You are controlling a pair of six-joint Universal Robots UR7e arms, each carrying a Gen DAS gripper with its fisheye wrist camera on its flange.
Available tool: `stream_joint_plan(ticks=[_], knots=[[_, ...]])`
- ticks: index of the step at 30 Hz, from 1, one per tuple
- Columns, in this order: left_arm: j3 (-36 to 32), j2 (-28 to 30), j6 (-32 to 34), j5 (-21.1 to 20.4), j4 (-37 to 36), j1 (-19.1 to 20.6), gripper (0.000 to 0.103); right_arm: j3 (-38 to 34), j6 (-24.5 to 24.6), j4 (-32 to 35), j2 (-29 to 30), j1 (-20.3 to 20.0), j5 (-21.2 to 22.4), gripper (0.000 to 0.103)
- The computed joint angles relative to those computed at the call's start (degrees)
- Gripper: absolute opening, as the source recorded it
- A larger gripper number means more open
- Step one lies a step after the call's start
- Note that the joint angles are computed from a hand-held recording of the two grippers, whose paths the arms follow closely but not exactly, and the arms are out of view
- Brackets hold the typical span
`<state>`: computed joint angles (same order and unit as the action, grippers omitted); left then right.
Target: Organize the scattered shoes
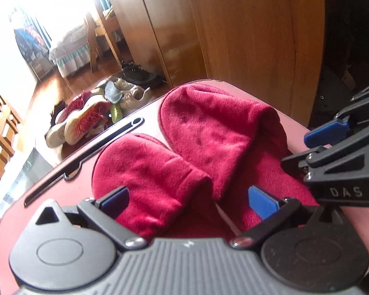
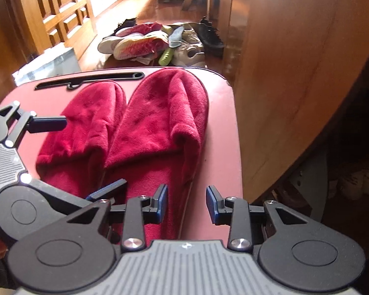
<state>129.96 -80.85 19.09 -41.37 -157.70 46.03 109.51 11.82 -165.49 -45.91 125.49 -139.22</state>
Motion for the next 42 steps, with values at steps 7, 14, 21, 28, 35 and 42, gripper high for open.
stream_joint_plan(ticks=[7,14,21,28,35,42], knots=[[1.5,-0.4,0.3,1.4,-1.9,-1.0,0.103,0.8,-0.1,0.3,-1.0,-0.7,1.4,0.034],[0.0,-2.0,-1.0,-0.9,2.3,-0.3,0.103,0.6,0.7,1.7,-1.7,-1.3,2.9,0.036],[-2.6,-2.4,-3.8,-4.0,8.0,1.0,0.103,0.7,2.5,2.7,-2.7,-2.1,4.5,0.037],[-5.6,-2.6,-10.7,-7.0,13.8,2.5,0.103,1.4,2.9,3.3,-4.3,-2.5,5.4,0.037],[-6.3,-1.7,-14.7,-5.1,15.4,1.9,0.103,1.8,-2.6,3.4,-4.6,-1.2,5.2,0.037],[-6.2,0.4,-14.7,-2.8,13.5,1.1,0.103,2.1,-7.7,2.3,-3.0,0.1,4.9,0.037]])
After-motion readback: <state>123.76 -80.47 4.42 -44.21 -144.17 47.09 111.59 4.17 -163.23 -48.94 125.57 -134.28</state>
